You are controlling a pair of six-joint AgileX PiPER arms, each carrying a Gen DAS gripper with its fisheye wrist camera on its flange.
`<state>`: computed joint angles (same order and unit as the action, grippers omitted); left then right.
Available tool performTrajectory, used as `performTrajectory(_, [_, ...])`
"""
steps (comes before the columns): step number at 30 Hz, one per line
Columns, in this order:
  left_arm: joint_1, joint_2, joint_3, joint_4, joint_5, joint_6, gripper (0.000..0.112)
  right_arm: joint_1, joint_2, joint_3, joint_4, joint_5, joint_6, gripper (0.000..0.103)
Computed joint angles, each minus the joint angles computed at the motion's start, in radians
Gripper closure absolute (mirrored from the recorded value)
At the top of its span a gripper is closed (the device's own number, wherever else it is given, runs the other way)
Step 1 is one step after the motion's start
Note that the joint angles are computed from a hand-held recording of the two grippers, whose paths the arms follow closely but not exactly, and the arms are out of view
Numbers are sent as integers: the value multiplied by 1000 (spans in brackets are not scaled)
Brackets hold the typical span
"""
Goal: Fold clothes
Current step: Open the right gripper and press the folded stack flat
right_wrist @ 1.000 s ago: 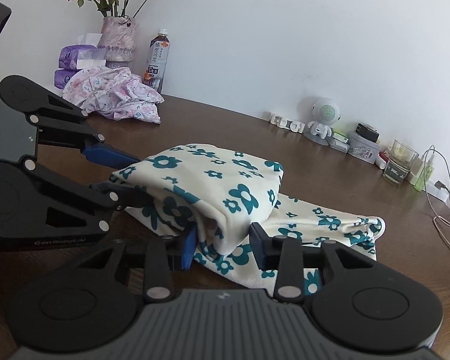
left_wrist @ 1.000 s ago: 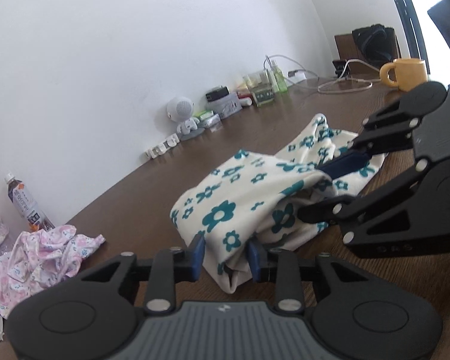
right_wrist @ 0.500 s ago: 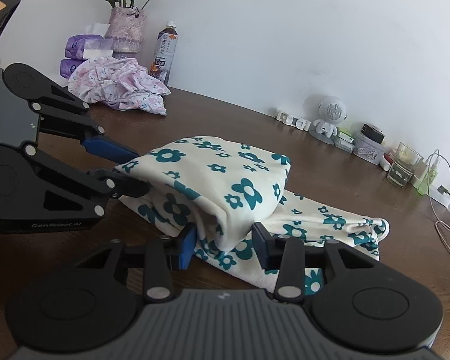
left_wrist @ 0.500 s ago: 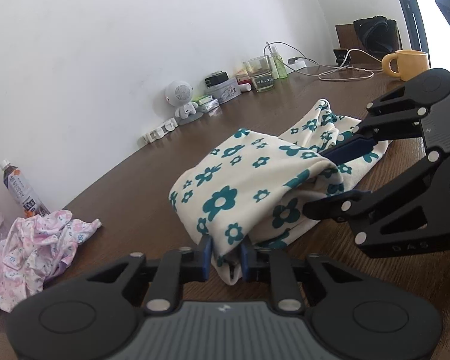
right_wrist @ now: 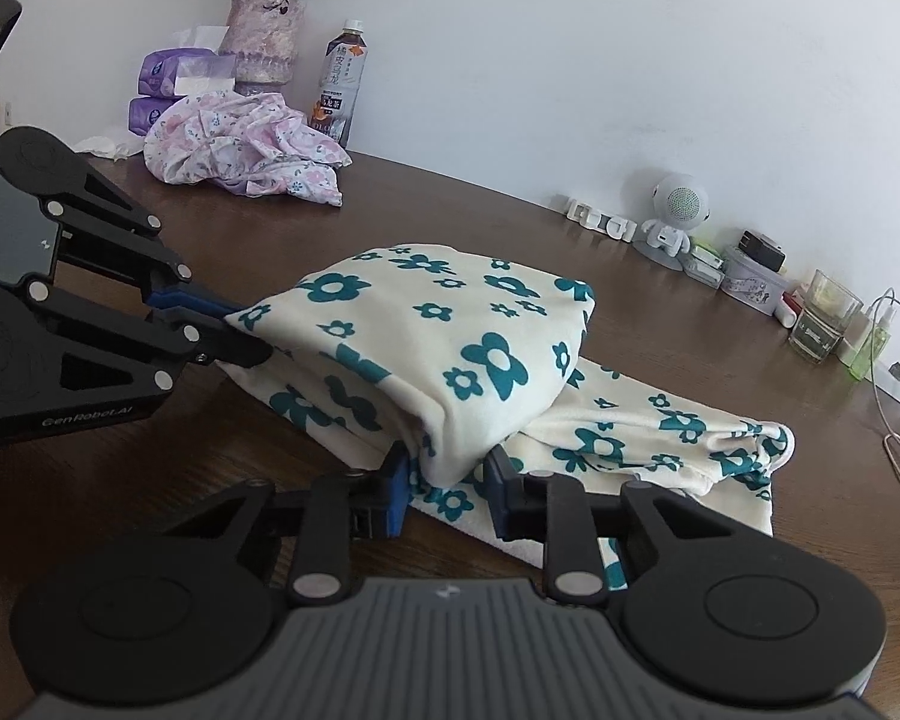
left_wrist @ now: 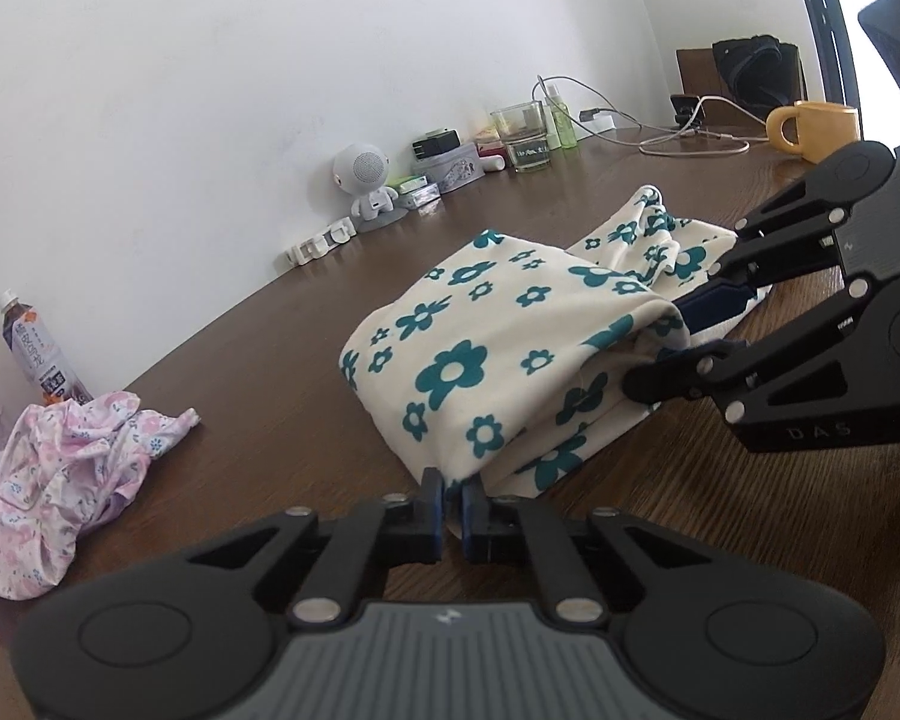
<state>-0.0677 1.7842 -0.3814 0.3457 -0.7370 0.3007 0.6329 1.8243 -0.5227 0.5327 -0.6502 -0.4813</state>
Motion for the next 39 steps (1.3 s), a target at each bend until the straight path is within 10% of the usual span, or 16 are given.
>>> performTrajectory(8, [20, -9, 12, 55, -11, -43, 93, 10, -55, 74, 2, -37, 19, 67])
performTrajectory(12, [57, -8, -6, 121, 3, -137, 109, -15, -53, 57, -42, -1, 49, 84])
performTrajectory(20, [107, -7, -40, 255, 36, -285, 109, -39, -33, 38, -90, 32, 113, 93])
performTrajectory(32, [140, -63, 45, 293, -55, -231, 69, -19, -86, 120, -91, -45, 147, 72])
performTrajectory(35, [90, -43, 33, 177, -49, -174, 73, -10, -80, 97, -77, -58, 138, 72])
performTrajectory(39, [120, -22, -3, 244, -22, -254, 109, -4, -58, 60, -52, -57, 132, 77])
